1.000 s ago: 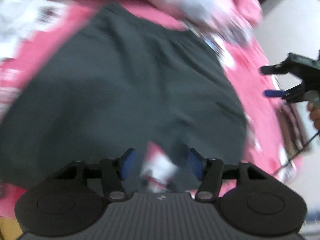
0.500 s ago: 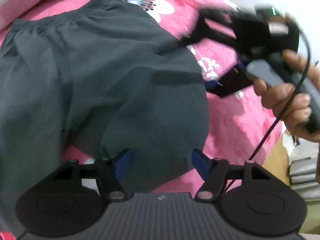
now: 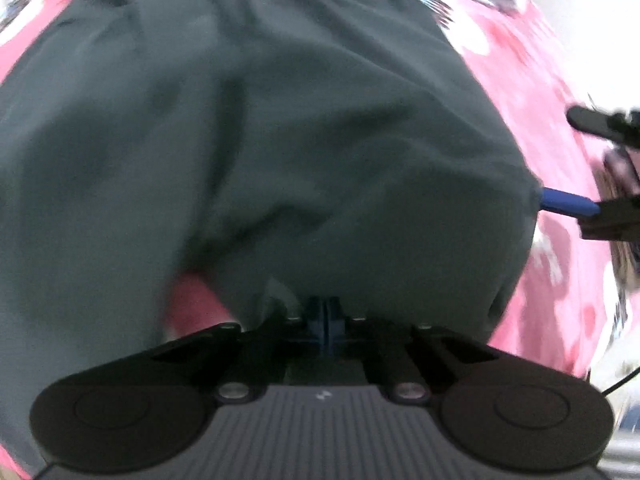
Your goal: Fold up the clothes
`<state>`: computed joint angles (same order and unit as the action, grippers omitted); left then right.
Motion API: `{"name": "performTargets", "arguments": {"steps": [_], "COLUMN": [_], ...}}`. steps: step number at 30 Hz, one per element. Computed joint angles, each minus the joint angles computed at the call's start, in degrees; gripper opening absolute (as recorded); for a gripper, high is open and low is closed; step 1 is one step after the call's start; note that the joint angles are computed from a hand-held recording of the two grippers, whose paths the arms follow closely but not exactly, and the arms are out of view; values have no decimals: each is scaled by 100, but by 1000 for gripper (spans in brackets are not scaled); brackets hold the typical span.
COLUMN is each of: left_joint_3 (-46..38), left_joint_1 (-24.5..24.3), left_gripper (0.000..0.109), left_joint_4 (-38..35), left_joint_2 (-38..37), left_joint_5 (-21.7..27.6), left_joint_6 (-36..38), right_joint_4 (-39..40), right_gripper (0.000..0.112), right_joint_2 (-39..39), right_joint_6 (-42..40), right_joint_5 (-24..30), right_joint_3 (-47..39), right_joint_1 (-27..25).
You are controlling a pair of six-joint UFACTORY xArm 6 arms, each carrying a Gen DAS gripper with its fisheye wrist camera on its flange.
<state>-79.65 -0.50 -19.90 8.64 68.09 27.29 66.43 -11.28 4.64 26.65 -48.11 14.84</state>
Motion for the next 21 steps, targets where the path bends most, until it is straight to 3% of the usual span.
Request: {"name": "performTargets", "arguments": {"steps": [5, 8, 11, 18, 21], "left_joint_3": [-382, -286, -167, 57, 60], "left_joint_1": [225, 224, 171, 95, 127], "left_gripper": [5, 19, 25, 25, 25], "left_joint_4": [-111, -189, -193, -84, -149], "left_joint_2": [289, 164, 46, -25, 2], "left_joint_5": [360, 411, 437, 434, 441], "left_joint_6": [-112, 90, 345, 486, 518], "right_joint_4": [-1289, -1691, -2181, -3940, -4336], "right_gripper": [82, 73, 65, 58, 58], "right_joint_2": [831, 1672, 2470, 3693, 4313], "right_joint_6": [661, 709, 813, 964, 783], "right_joint_5": [-313, -369, -366, -129, 84], "right_joint_3": [-574, -1345, -2191, -3925, -4795], "right_joint_1": [-447, -593, -666, -815, -821]}}
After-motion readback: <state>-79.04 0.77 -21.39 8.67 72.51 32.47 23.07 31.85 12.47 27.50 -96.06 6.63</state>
